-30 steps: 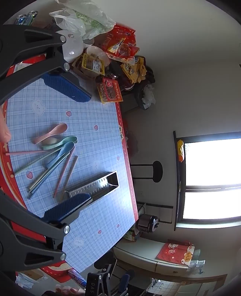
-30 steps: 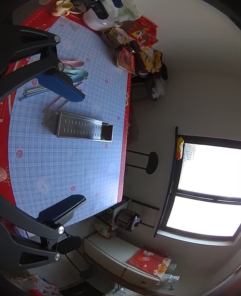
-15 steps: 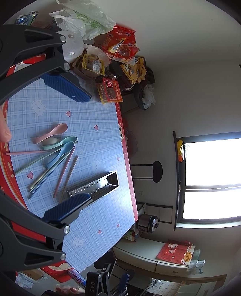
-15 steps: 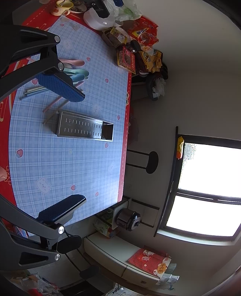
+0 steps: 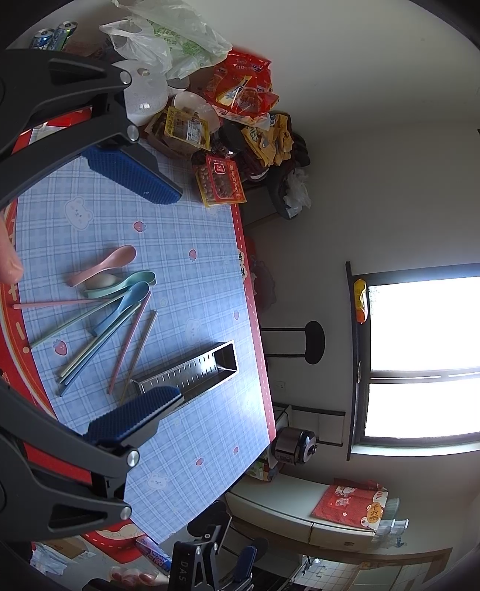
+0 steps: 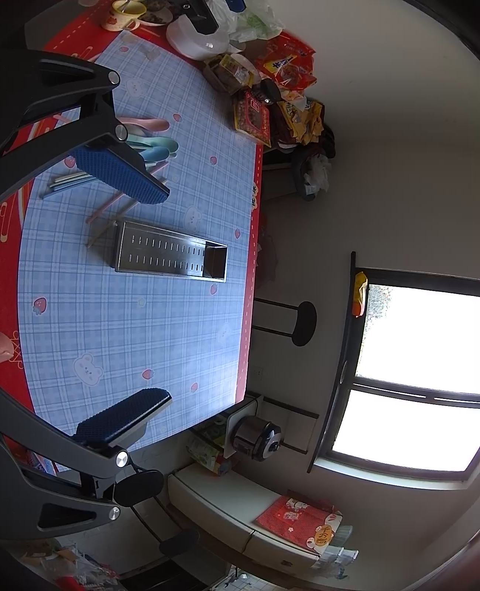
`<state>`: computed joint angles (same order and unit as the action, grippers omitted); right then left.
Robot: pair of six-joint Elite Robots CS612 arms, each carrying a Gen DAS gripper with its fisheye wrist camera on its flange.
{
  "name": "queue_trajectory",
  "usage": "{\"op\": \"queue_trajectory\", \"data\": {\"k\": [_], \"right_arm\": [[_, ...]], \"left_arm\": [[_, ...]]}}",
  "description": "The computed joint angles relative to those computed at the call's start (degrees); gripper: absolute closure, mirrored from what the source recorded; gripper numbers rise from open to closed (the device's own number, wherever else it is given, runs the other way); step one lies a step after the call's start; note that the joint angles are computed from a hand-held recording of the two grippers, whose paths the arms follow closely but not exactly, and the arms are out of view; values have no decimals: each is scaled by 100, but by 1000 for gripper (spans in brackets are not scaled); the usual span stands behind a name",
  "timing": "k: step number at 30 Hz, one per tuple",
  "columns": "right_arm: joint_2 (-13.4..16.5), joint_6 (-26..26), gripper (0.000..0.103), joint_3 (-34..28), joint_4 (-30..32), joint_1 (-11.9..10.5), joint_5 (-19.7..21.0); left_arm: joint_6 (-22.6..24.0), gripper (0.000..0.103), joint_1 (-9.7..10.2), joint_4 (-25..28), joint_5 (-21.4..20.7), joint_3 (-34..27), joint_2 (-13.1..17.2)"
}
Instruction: Organize utensils
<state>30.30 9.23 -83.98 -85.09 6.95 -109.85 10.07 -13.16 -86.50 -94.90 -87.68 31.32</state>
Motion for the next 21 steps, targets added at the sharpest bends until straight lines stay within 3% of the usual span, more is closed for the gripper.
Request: {"op": "queue_trajectory", "data": {"k": [21], "right_arm": [[-2, 5, 5, 1, 23, -1, -5]], "left_arm": [[-39, 6, -12, 47, -23, -84, 56]]}}
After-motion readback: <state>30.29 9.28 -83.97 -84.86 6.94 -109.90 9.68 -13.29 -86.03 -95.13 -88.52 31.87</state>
